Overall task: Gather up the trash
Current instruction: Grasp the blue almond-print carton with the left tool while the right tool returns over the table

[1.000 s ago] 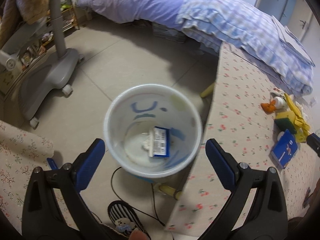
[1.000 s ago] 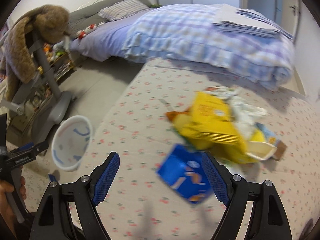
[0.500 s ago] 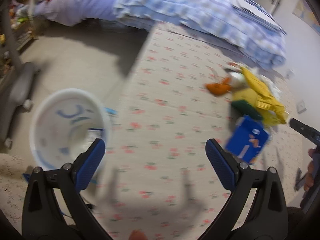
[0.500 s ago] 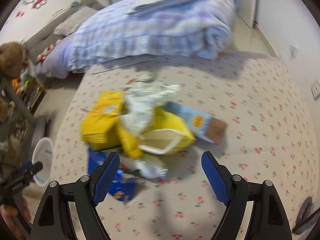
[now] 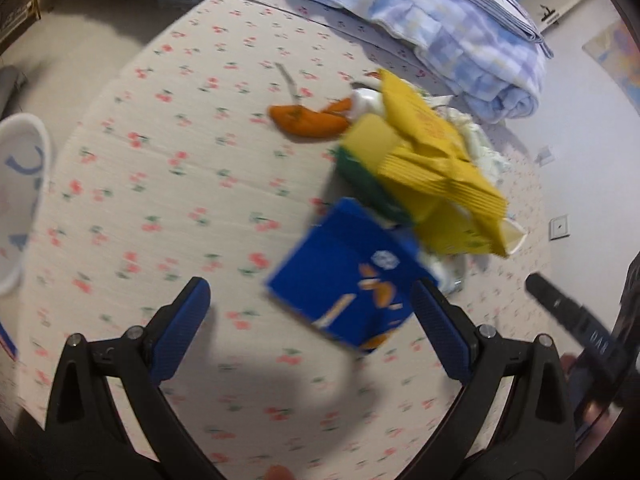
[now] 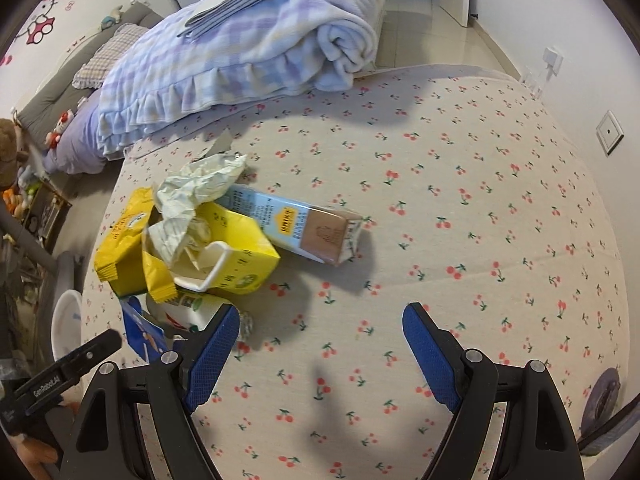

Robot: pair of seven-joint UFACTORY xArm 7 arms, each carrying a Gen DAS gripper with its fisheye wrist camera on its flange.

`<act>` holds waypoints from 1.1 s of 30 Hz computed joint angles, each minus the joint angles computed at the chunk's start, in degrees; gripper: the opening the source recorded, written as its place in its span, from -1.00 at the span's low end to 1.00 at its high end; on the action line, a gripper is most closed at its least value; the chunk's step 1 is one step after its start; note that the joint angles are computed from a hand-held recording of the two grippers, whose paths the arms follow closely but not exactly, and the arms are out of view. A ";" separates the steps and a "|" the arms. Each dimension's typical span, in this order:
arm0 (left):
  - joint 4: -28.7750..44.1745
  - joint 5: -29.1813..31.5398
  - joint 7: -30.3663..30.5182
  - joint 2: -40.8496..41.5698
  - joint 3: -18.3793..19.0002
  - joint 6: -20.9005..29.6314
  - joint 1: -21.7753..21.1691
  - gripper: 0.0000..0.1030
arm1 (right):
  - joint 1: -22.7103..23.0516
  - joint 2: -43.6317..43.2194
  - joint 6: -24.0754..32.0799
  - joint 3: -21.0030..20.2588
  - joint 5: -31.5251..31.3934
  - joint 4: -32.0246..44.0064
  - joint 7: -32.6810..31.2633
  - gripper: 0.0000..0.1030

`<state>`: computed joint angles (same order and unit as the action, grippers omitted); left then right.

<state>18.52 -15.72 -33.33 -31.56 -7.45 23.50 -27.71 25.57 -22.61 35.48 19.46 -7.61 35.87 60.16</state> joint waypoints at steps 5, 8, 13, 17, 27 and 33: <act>1.20 0.61 -7.12 5.26 -3.40 -5.17 1.25 0.94 | 0.38 -2.19 0.07 -0.93 1.32 -1.92 -1.20 0.66; 1.24 -0.76 -8.13 8.00 -1.84 -7.76 -0.45 0.94 | 0.34 -3.30 0.44 -1.22 1.91 -2.95 -2.03 0.66; 1.03 0.02 -8.83 9.18 -2.63 -8.98 -1.42 0.90 | -0.15 -4.56 1.44 -1.56 2.44 -4.08 -3.38 0.66; -0.18 4.59 -10.69 7.12 -4.97 -7.75 0.15 0.63 | -0.65 -4.76 1.81 -1.58 2.79 -4.46 -3.63 0.66; -2.75 -1.75 7.35 0.81 7.82 -1.46 -8.93 0.30 | 0.08 -3.06 -0.16 -1.85 5.00 -3.62 -4.56 0.66; -3.05 -3.28 14.44 -1.77 5.45 1.24 -6.26 0.42 | 0.24 -3.46 -0.32 -1.75 5.25 -3.74 -4.61 0.66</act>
<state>15.47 -19.01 -18.89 -33.33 -2.00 24.74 -33.97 25.81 -26.07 35.16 17.71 -2.36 32.13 55.55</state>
